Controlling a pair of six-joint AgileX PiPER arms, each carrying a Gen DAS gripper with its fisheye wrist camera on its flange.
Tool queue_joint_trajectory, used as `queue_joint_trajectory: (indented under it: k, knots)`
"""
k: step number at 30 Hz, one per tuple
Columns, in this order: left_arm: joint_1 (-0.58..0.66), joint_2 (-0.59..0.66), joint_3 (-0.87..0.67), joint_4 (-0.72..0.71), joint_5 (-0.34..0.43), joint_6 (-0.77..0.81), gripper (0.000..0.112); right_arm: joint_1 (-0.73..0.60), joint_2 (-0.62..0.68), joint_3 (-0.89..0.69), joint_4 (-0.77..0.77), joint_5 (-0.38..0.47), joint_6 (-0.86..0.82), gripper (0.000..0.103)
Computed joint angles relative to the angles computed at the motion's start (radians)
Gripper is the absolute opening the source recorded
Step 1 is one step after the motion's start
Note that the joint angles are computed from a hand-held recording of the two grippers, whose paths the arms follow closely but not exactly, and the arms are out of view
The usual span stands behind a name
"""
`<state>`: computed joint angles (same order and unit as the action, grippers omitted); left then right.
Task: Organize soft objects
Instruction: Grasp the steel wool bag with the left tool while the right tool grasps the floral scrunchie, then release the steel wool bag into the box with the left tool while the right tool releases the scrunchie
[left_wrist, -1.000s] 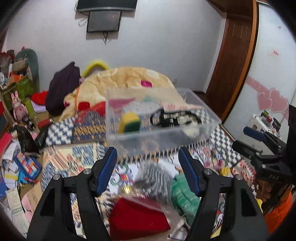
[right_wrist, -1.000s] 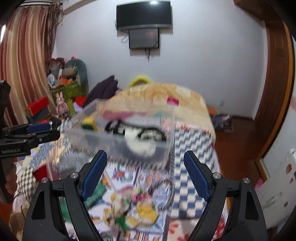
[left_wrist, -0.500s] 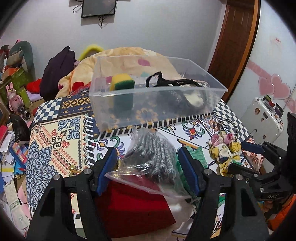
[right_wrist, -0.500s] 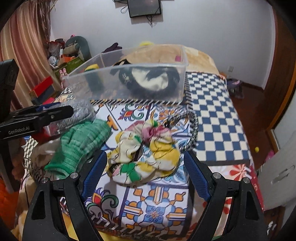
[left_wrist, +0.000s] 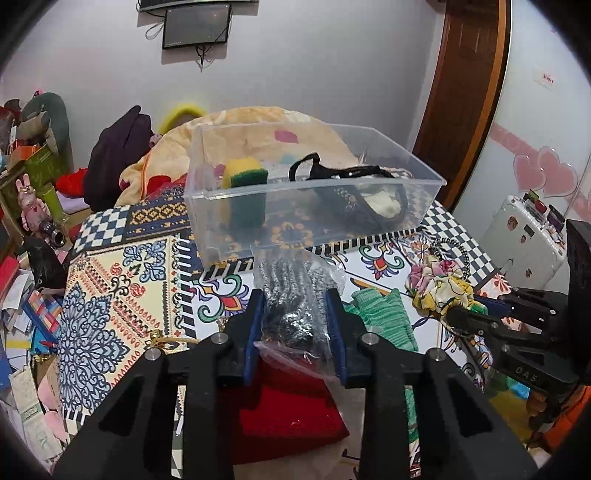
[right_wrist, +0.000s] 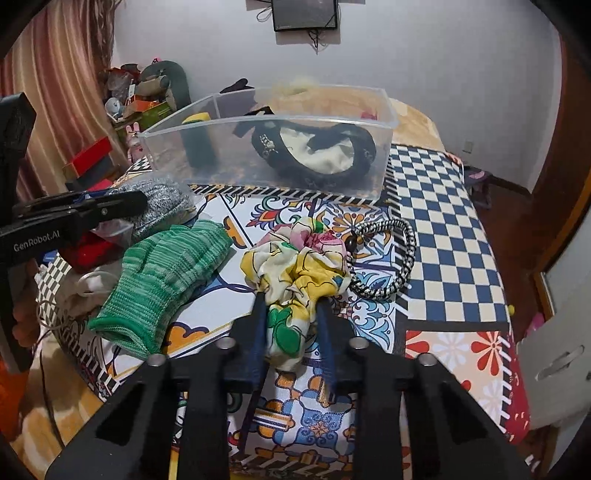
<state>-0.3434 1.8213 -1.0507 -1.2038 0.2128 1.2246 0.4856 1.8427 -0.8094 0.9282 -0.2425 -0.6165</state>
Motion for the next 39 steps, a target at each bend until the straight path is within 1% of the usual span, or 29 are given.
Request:
queue_joint_trajectory:
  k: [5,8,10,12,15,20,24,26,30,31,34,37,39]
  knots:
    - [0.003,-0.052,0.032,-0.098,-0.025,0.1,0.031,-0.009,-0.044,0.028,-0.097,-0.025,0.105,0.017]
    - [0.008,-0.08,0.039,-0.147,-0.024,0.143,0.031,-0.008,-0.076,0.035,-0.085,-0.037,0.096,0.017]
    - [0.011,-0.1,0.039,-0.172,-0.024,0.166,0.031,0.006,-0.093,0.031,-0.016,-0.051,0.031,0.017]
    - [0.011,-0.114,0.035,-0.189,-0.027,0.183,0.031,0.012,-0.112,0.029,0.007,-0.071,0.004,0.017]
    - [0.01,-0.126,0.01,-0.166,-0.024,0.153,0.031,0.007,-0.122,0.013,0.002,-0.09,0.004,0.017]
    - [0.0,-0.126,-0.044,-0.189,-0.039,0.158,0.031,-0.009,-0.119,-0.035,-0.011,-0.109,-0.013,0.017]
    - [-0.009,-0.102,-0.105,-0.133,-0.045,0.084,0.031,-0.018,-0.11,-0.086,-0.026,-0.124,-0.018,0.017]
    - [-0.024,-0.08,-0.147,-0.042,-0.069,-0.008,0.031,-0.02,-0.102,-0.108,-0.043,-0.129,-0.001,0.017]
    - [-0.049,-0.045,-0.206,0.189,-0.102,-0.234,0.031,-0.022,-0.077,-0.158,-0.084,-0.131,0.031,0.017]
    - [-0.053,-0.034,-0.225,0.266,-0.109,-0.312,0.031,-0.022,-0.067,-0.176,-0.083,-0.131,0.024,0.017]
    - [-0.059,-0.001,-0.275,0.452,-0.102,-0.508,0.031,-0.021,-0.029,-0.234,-0.072,-0.126,-0.003,0.017]
    - [-0.063,0.045,-0.347,0.631,-0.075,-0.7,0.031,-0.028,0.02,-0.309,-0.036,-0.093,-0.044,0.017]
    - [-0.062,0.071,-0.382,0.677,-0.055,-0.755,0.031,-0.039,0.039,-0.334,-0.057,-0.063,-0.014,0.017]
